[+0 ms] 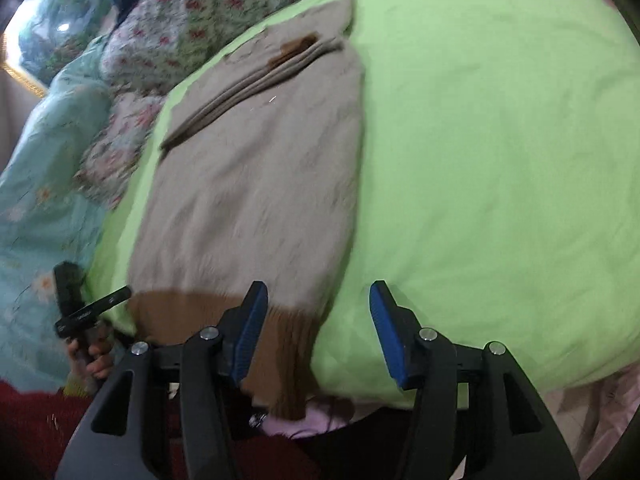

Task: Fold small clothes
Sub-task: 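Grasp the brown hem with both tools and lift it toward the collar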

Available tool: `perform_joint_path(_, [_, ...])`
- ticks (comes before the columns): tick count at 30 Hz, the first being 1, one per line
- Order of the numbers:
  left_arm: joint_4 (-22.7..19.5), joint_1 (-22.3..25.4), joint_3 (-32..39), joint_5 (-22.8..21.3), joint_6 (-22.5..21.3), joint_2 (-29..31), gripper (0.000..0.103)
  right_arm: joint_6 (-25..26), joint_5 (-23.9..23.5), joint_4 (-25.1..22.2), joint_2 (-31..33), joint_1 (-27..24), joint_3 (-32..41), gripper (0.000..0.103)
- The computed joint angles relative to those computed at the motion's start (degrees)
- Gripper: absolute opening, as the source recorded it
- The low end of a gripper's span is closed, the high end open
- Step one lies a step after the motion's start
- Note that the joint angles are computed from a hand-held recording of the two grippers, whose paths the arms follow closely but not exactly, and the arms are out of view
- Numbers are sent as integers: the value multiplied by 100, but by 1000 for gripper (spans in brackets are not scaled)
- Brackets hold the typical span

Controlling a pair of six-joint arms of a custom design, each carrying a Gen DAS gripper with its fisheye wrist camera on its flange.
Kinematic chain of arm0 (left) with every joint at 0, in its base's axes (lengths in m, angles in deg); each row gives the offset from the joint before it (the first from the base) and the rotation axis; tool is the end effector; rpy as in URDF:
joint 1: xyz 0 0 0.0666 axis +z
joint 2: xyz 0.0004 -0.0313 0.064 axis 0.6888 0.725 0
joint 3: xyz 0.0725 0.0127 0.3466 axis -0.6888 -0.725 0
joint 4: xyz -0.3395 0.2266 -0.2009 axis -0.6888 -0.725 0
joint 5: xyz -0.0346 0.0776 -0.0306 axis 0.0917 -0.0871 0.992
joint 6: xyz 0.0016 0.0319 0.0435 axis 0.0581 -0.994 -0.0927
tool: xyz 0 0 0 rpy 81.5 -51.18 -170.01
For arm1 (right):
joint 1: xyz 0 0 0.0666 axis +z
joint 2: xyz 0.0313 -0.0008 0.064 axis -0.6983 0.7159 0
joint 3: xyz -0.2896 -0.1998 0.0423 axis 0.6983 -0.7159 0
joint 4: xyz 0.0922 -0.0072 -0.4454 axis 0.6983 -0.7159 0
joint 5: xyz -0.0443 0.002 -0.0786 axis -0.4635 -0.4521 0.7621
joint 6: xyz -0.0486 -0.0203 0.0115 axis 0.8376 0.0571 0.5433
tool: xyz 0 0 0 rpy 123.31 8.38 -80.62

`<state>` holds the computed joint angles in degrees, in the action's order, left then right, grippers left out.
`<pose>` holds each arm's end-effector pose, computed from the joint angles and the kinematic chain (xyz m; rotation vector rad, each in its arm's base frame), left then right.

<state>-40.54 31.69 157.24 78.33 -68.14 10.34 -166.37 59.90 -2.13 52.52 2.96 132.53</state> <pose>0.5730 -0.1417 0.3106 0.9422 2.6297 -0.8620 0.2453 0.2410 0.3211 1.0787 2.2707 0.3766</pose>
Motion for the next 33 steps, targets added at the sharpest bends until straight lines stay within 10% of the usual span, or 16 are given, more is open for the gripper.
perform_joint_path(8, [-605,129,50,854,-281,196,69,705,-132,1940,-150,-63,-655,56])
perform_joint_path(15, [-852,174,84,956,-521,312,34,822,-82,1829,-141,106,-625,53])
perform_joint_path(18, [-776,78,108,868,-480,357,6,759,-99,1844,-56,24,-608,34])
perform_joint_path(20, [-630,83,6,795,-490,267,6,673,-163,1812,51,5,-566,8])
perform_joint_path(27, [-166,302,-341,1013,-259,-10,4,-83,442,1743,-535,525,-1017,7])
perform_joint_path(33, [-218,338,-42,1366,-255,-50,4,585,529,2336,-604,365,-973,7])
